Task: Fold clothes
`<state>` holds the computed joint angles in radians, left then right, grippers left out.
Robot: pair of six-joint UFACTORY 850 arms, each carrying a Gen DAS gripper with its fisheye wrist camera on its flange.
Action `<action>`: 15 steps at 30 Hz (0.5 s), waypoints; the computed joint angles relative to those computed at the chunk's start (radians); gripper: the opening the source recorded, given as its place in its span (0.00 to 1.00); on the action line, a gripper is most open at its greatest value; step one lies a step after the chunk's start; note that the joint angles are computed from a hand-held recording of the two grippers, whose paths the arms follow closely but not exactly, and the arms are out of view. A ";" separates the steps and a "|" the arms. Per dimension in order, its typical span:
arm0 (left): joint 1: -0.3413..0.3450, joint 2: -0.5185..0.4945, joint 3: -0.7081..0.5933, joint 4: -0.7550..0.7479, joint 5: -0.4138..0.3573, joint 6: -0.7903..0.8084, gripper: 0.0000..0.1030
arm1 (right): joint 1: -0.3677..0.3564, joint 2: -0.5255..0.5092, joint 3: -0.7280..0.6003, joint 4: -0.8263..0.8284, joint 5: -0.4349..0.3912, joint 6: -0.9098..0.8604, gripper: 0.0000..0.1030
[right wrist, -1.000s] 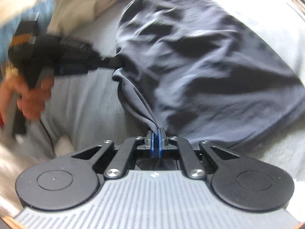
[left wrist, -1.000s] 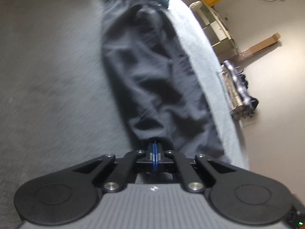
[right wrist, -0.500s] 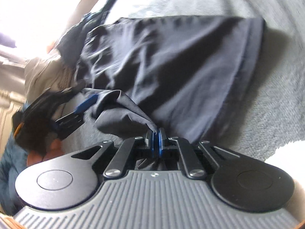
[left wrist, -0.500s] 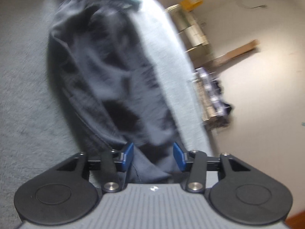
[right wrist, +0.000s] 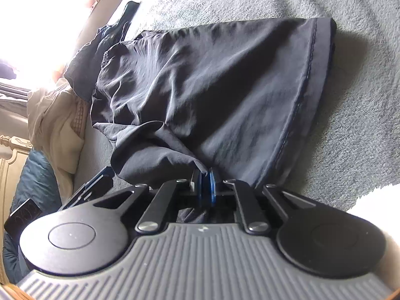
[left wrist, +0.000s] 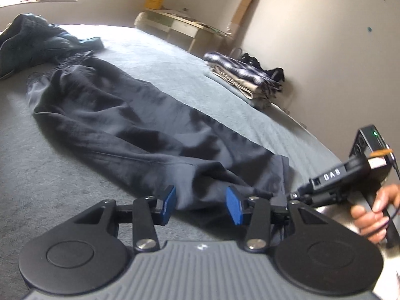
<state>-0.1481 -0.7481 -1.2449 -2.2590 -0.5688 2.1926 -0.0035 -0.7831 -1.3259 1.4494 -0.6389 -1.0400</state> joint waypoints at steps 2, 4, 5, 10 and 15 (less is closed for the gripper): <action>0.003 -0.005 -0.006 0.051 -0.032 -0.053 0.42 | 0.000 0.003 0.003 0.005 0.002 -0.006 0.06; 0.006 -0.014 -0.017 0.100 -0.064 -0.108 0.42 | -0.002 0.002 0.002 0.003 0.001 -0.013 0.06; 0.007 -0.029 -0.035 0.131 -0.078 -0.152 0.42 | -0.003 0.002 0.002 0.001 0.001 -0.016 0.06; 0.012 -0.118 -0.142 0.226 -0.112 -0.351 0.40 | 0.003 0.016 0.014 0.006 0.024 -0.043 0.06; 0.028 -0.191 -0.235 0.252 -0.155 -0.468 0.40 | 0.014 0.034 0.023 -0.004 0.072 -0.079 0.07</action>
<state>-0.1202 -0.9393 -1.4801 -2.0075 -0.7236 1.7242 0.0105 -0.7487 -1.3027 1.4456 -0.5667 -1.1185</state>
